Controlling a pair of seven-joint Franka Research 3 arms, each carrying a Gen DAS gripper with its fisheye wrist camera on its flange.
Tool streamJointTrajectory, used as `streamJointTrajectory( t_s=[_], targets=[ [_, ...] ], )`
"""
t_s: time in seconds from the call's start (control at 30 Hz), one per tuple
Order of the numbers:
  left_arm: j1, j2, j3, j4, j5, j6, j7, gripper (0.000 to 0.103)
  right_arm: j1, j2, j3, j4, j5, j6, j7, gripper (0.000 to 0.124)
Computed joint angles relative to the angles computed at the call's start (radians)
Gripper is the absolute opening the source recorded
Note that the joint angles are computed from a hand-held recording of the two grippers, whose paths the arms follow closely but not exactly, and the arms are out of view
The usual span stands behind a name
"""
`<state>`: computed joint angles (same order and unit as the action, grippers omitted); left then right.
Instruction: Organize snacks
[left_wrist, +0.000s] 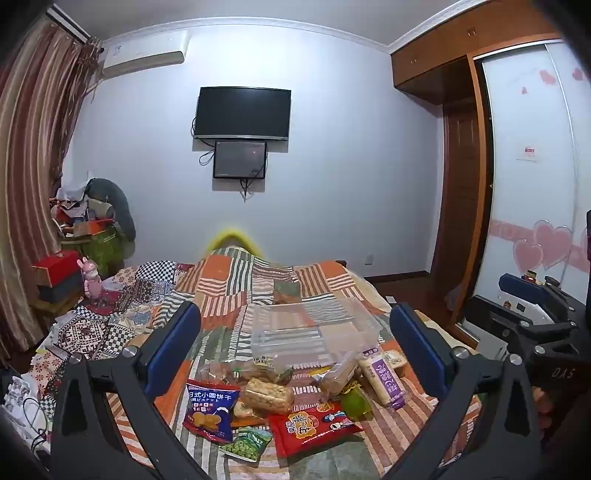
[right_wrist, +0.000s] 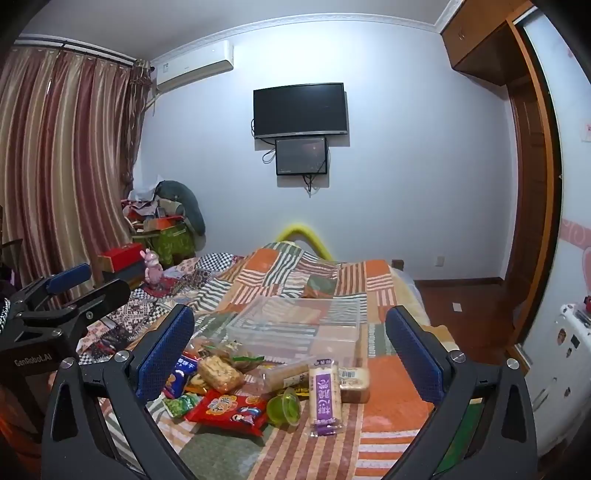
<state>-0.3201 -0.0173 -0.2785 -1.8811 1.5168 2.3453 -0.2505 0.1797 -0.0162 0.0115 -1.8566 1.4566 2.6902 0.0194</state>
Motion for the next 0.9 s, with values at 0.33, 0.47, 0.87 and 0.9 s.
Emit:
streamJointTrajectory(
  t_s=[0.33,0.47,0.87,0.9],
  targets=[
    [-0.005,0.01,0.002,0.025,-0.012,0.002,0.024,0.103,0.006,-0.009,0.003,-0.003,0.02,0.004,-0.014,0.103],
    [-0.003,0.001,0.003,0.001,0.006,0.008,-0.006,0.103,0.005,-0.013,-0.001,-0.007,0.026,-0.006,-0.013,0.103],
    [-0.002,0.0,0.0,0.002,0.006,0.0,-0.009,0.103,0.008,-0.014,-0.004,-0.009,0.04,-0.005,-0.023,0.103],
    [-0.002,0.0,0.0,0.003,0.006,0.0,-0.01,0.103,0.008,-0.014,-0.003,-0.008,0.038,-0.005,-0.02,0.103]
  ],
)
